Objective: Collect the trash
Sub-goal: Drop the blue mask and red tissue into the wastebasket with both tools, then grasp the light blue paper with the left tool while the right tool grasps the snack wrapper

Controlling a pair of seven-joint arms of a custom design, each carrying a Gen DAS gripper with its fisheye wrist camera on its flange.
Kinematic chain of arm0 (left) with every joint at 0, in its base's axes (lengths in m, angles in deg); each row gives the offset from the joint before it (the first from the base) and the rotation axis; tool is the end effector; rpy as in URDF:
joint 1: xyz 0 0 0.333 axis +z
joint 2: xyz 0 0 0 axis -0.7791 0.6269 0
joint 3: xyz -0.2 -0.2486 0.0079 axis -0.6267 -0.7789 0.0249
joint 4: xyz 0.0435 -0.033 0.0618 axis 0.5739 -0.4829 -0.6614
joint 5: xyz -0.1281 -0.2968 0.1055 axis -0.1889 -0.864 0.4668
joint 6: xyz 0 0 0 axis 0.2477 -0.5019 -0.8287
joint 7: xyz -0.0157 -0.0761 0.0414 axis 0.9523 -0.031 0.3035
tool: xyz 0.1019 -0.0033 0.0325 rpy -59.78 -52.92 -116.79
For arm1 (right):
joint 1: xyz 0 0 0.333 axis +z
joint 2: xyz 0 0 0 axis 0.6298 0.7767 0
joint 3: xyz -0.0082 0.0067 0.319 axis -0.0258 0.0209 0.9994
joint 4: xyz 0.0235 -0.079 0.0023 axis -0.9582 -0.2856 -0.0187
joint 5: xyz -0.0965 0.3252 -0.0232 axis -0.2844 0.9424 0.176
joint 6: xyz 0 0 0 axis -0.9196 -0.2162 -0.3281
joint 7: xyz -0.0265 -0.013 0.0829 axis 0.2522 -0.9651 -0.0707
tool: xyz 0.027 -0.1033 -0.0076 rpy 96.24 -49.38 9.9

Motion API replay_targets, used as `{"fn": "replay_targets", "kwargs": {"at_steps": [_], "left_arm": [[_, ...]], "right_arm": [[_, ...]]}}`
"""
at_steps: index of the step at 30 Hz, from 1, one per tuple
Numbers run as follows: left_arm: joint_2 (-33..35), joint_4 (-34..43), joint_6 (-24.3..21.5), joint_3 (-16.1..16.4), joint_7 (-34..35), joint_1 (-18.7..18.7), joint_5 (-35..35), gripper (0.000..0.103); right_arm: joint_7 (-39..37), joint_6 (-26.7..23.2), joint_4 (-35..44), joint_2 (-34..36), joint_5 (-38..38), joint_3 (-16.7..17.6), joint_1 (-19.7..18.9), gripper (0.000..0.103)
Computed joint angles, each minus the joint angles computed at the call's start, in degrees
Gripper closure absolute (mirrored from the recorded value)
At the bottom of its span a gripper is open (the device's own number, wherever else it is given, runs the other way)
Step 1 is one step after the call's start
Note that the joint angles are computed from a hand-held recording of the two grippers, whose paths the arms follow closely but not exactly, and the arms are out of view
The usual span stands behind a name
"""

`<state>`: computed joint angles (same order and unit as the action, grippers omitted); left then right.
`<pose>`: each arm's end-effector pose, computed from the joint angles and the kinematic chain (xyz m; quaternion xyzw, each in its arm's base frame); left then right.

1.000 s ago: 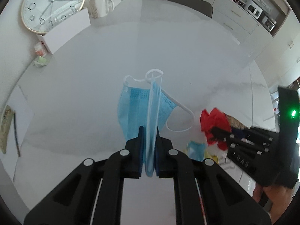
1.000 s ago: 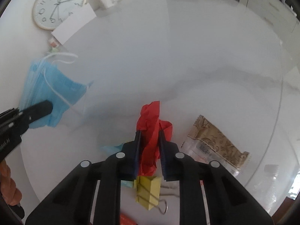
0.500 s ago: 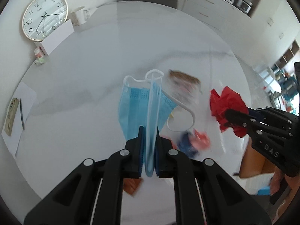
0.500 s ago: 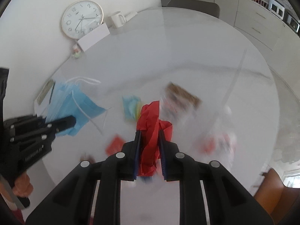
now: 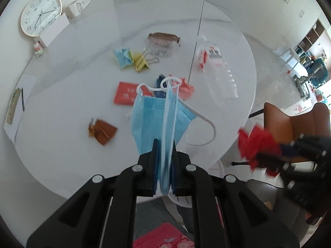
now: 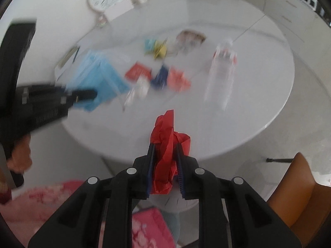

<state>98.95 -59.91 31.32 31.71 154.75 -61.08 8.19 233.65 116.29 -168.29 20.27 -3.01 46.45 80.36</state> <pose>0.5539 -0.2005 0.5353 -0.3254 0.9305 -0.1661 0.0274 0.4022 0.4850 0.5081 -0.5464 0.8164 -0.0733 0.1719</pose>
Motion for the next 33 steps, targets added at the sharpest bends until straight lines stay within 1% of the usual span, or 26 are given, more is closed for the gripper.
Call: {"fn": "replay_targets", "kwargs": {"at_steps": [3, 7, 9, 11, 12, 13, 14, 15, 16, 17, 19, 21, 25, 27, 28, 29, 30, 31, 33], "left_arm": [[-2.4, -3.9, 1.0, 0.2, -0.2, 0.2, -0.1, 0.094], [-5.5, -8.7, 2.7, 0.1, 0.0, 0.7, -0.5, 0.094], [-6.9, -10.9, 2.9, 0.1, 0.4, 1.0, -0.7, 0.094], [-7.9, -12.8, 3.1, 0.0, 0.6, 1.2, -0.5, 0.094], [-8.4, -13.7, 3.2, 0.0, 0.7, 1.3, -0.4, 0.094], [-8.8, -14.4, 3.2, 0.0, 0.9, 1.4, -0.3, 0.094], [-9.2, -15.3, 3.1, -0.1, 1.0, 1.5, -0.1, 0.094], [-9.5, -15.9, 3.0, -0.2, 1.2, 1.5, 0.0, 0.094], [-9.8, -16.5, 2.8, -0.3, 1.6, 1.5, 0.1, 0.094], [-10.3, -17.5, 2.8, -0.4, 2.0, 1.5, 0.3, 0.094], [-10.8, -18.5, 2.1, -0.5, 3.0, 1.5, 0.3, 0.094], [-11.2, -19.3, 0.7, -0.7, 4.4, 1.4, 0.0, 0.094], [-12.7, -21.5, -1.3, -1.1, 7.6, 1.0, -0.6, 0.093], [-12.8, -21.8, -3.4, -1.3, 8.8, 0.7, -0.9, 0.088], [-12.9, -22.0, -3.9, -1.4, 8.9, 0.6, -0.9, 0.077], [-12.8, -22.0, -4.8, -1.6, 8.6, 0.5, -0.5, 0.056], [-12.7, -21.9, -5.6, -1.7, 8.6, 0.3, -0.2, 0.046], [-12.9, -22.1, -5.8, -1.8, 8.8, 0.2, -0.1, 0.031], [-14.2, -23.2, -4.6, -1.9, 10.3, 0.0, -0.9, 0.025]], "right_arm": [[-1.7, 3.0, -2.7, 0.4, 2.3, 1.4, 0.0, 0.081], [-3.9, 6.4, -6.2, 1.3, 3.9, 2.2, 0.2, 0.078], [-5.1, 9.9, -8.6, 2.0, 5.4, 2.7, -0.4, 0.077], [-6.8, 13.0, -10.2, 3.4, 6.7, 3.1, -0.9, 0.073], [-7.8, 13.6, -10.4, 4.1, 7.2, 3.3, -1.1, 0.067], [-8.5, 13.7, -10.4, 4.9, 7.6, 3.4, -1.1, 0.058], [-8.4, 13.4, -10.5, 5.0, 7.7, 3.2, -0.9, 0.053], [-8.1, 13.4, -10.7, 4.9, 7.5, 3.0, -0.6, 0.044], [-7.0, 13.5, -11.3, 4.3, 7.1, 2.6, -0.3, 0.036], [-6.3, 14.0, -12.0, 3.6, 6.7, 2.4, -0.1, 0.032], [-4.1, 14.5, -13.4, 1.6, 4.8, 1.8, 0.5, 0.020], [-1.5, 12.7, -14.4, -0.8, 2.7, 1.2, 1.1, 0.016], [2.4, 9.0, -17.0, -5.6, 0.4, 1.1, 0.9, 0.015], [3.6, 7.3, -17.9, -7.4, -0.4, 1.2, 0.4, 0.015], [4.8, 6.4, -18.4, -8.7, -1.2, 1.2, 0.3, 0.015], [5.4, 6.3, -19.0, -9.5, -1.9, 1.2, 0.0, 0.015], [6.6, 6.2, -19.8, -10.5, -3.2, 1.2, -0.1, 0.015], [7.0, 5.8, -20.0, -11.1, -3.7, 1.3, -0.4, 0.015], [7.8, 5.3, -20.2, -12.0, -5.0, 1.5, -0.8, 0.015]]}}
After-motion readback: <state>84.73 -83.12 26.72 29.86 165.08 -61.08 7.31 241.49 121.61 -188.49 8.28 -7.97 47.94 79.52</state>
